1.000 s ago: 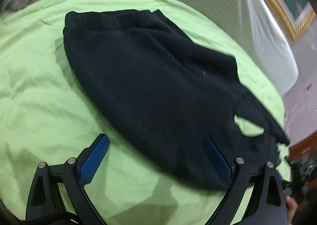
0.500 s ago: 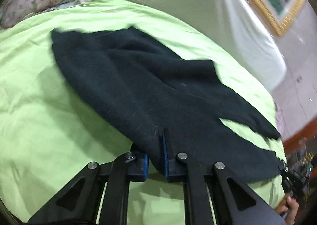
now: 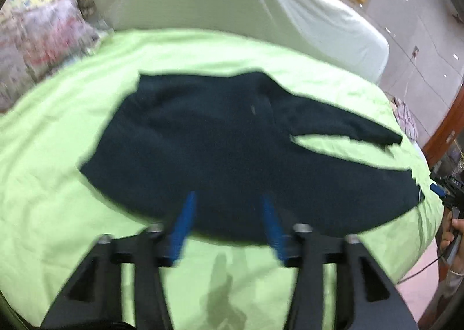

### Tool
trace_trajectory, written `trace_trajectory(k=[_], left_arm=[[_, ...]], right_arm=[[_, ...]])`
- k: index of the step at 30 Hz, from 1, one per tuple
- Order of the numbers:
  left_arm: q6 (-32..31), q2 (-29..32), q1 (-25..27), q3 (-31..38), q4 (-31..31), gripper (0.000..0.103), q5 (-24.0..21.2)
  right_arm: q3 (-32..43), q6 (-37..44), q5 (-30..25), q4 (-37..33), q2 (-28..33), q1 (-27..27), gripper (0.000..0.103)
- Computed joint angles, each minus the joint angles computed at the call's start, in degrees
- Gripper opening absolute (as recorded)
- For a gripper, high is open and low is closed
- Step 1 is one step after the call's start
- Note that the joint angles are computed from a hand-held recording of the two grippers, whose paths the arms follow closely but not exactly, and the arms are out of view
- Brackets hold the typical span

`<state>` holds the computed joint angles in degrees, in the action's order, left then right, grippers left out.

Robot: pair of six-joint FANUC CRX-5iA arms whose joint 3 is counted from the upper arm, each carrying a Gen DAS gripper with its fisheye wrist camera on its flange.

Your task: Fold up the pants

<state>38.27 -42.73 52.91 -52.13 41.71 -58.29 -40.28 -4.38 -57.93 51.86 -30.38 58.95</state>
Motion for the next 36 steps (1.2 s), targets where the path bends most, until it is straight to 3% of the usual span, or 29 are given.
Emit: trace_trajectory(k=[4,7,10,13,15,20,23,26,29,31,34,36], left_arm=[[1.89,4.62,-2.55,3.19,0.08,0.060,4.45],[4.43,11.85,-3.85,7.56,-1.19,0.065,6.08],[8.85,18.67,-4.15,13.00,-4.91,0.065,5.98],[10.63,22.56,-4.85,15.10,-5.04,0.065,6.24],[11.25,24.67,-6.36,16.65,-4.61,0.065,6.26],[11.52,30.97,-14.36,22.57,-5.80,0.068,8.20],[6.84,38.55,-20.55,30.20,-5.82,0.073,6.30],[3.03,47.58,-26.28,40.59,-8.57,0.075,3.13],[5.08,58.03,-30.77,53.74,-14.42,0.075,-2.53],[5.77,64.30,-32.13,61.19,-15.90,0.075,-8.92],[9.00,72.35,-34.07,71.09,-20.19,0.074,-17.26],[9.34,75.20,-35.52,74.59,-23.03,0.066,-20.03]], right_arm=[[4.16,6.76,11.86,-7.31,4.40,-6.54,0.051],[9.54,17.30,16.20,-18.74,7.29,-10.74,0.051],[16.01,27.48,16.80,-29.99,10.88,-15.17,0.051],[24.52,36.77,11.42,-41.11,16.05,-20.80,0.051],[31.06,45.40,7.44,-52.14,20.16,-25.90,0.051],[38.04,58.07,4.36,-74.87,24.76,-36.25,0.051],[40.50,62.29,1.58,-82.35,27.08,-39.91,0.051],[41.97,64.09,0.23,-84.40,28.88,-40.89,0.051],[43.73,62.99,0.02,-80.57,30.86,-39.62,0.050],[44.30,63.35,0.32,-78.61,31.69,-39.00,0.043],[45.34,65.43,1.12,-74.43,32.63,-37.41,0.020],[46.22,66.82,1.61,-70.32,33.23,-35.78,0.014]])
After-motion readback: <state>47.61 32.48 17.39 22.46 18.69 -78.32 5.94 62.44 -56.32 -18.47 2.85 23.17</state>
